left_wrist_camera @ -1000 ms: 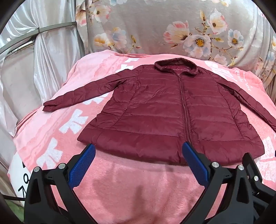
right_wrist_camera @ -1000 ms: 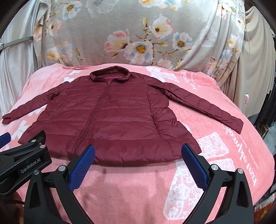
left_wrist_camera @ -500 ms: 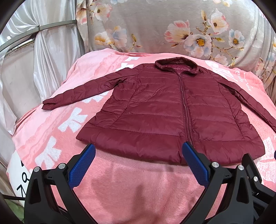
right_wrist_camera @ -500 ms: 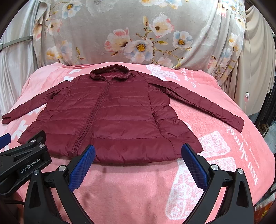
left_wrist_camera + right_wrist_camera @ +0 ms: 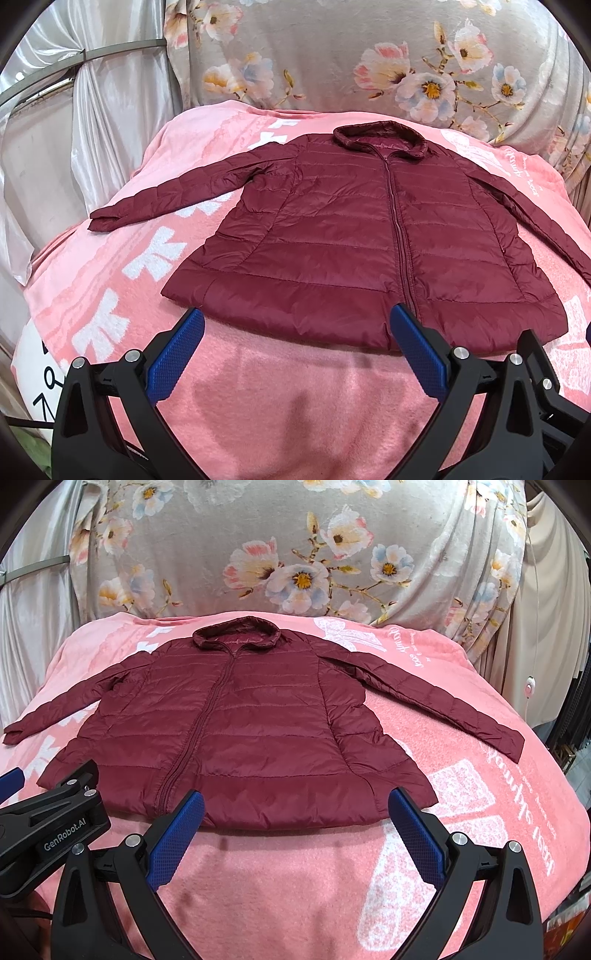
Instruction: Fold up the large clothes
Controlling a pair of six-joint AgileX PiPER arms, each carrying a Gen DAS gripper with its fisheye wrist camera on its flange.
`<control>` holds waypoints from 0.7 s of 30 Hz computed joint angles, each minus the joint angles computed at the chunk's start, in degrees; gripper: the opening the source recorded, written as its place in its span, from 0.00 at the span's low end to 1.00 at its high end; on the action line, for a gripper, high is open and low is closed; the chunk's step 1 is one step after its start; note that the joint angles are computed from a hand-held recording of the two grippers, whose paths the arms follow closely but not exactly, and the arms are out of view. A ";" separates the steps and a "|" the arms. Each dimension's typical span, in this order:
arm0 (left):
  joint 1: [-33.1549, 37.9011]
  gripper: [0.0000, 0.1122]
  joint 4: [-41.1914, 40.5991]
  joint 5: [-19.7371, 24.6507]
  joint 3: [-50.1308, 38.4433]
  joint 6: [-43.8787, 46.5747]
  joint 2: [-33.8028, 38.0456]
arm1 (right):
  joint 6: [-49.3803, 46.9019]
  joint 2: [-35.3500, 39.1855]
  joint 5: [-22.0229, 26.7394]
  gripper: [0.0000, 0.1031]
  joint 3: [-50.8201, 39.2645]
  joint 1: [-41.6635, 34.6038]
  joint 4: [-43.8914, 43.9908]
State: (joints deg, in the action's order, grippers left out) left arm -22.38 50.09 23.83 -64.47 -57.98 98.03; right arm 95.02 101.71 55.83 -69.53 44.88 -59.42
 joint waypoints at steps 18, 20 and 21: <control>0.54 0.87 -0.62 -0.54 -0.04 0.69 0.20 | -0.31 0.34 0.21 0.95 -0.68 0.24 0.64; 0.59 0.87 -0.63 -0.58 -0.03 0.72 0.24 | -0.40 0.36 0.12 0.95 -0.69 0.12 0.65; 0.59 0.87 -0.66 -0.61 -0.01 0.75 0.19 | -0.40 0.36 0.12 0.95 -0.69 0.12 0.65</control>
State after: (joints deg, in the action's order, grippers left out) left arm -21.79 49.43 23.22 -64.48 -57.23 98.22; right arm 94.62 102.07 55.95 -70.21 44.99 -58.76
